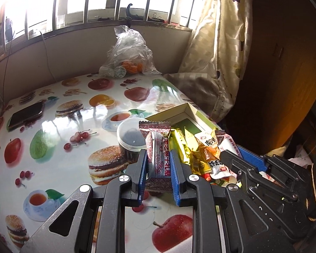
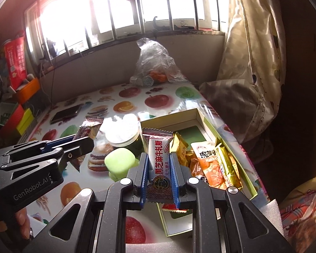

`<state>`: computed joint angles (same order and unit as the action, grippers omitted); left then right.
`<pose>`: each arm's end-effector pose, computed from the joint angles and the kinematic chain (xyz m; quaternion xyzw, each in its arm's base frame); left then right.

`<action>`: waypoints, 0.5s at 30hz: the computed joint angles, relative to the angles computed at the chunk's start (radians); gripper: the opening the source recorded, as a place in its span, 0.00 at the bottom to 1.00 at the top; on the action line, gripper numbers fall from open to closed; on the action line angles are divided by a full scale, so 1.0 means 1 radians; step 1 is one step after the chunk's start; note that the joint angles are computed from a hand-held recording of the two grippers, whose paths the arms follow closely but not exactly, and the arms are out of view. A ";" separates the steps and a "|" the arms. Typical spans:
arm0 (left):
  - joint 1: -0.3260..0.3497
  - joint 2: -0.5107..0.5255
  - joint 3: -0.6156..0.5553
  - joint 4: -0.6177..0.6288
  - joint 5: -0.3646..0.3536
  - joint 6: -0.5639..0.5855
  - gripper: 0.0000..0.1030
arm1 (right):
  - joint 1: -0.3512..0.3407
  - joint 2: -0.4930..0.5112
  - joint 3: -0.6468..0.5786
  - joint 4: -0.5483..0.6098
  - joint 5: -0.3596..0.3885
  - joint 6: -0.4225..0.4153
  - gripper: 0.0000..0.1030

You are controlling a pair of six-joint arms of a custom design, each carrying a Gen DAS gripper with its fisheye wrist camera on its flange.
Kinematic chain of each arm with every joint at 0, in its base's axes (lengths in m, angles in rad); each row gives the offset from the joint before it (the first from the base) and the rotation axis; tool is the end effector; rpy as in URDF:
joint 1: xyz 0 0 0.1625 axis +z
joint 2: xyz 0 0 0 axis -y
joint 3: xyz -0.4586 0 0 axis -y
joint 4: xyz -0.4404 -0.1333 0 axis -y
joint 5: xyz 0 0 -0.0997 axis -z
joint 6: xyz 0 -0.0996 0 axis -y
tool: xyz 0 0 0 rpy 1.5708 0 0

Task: Organize snacks
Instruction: 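Carry both sesame candy packets over the green box with both grippers, then open both grippers to drop the sesame candy packets into the box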

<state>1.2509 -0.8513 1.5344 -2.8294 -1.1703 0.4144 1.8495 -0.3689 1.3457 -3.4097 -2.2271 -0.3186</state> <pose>-0.0811 -0.7921 0.2068 0.2846 0.8974 -0.2688 0.2037 0.2895 -0.7482 -0.0128 0.1244 -0.8616 0.3896 0.3006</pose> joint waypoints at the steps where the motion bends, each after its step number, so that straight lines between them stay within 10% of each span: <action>1: 0.000 0.006 -0.008 0.014 -0.007 -0.004 0.21 | -0.003 -0.004 0.006 -0.004 -0.005 0.003 0.18; 15: -0.004 0.093 -0.106 0.112 -0.033 -0.045 0.21 | -0.053 -0.035 0.061 0.012 -0.041 0.060 0.18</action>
<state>1.2469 -0.7583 1.4280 -2.7172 -1.2030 0.3696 1.7964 -0.4040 1.4067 -3.3982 -2.2678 -0.2591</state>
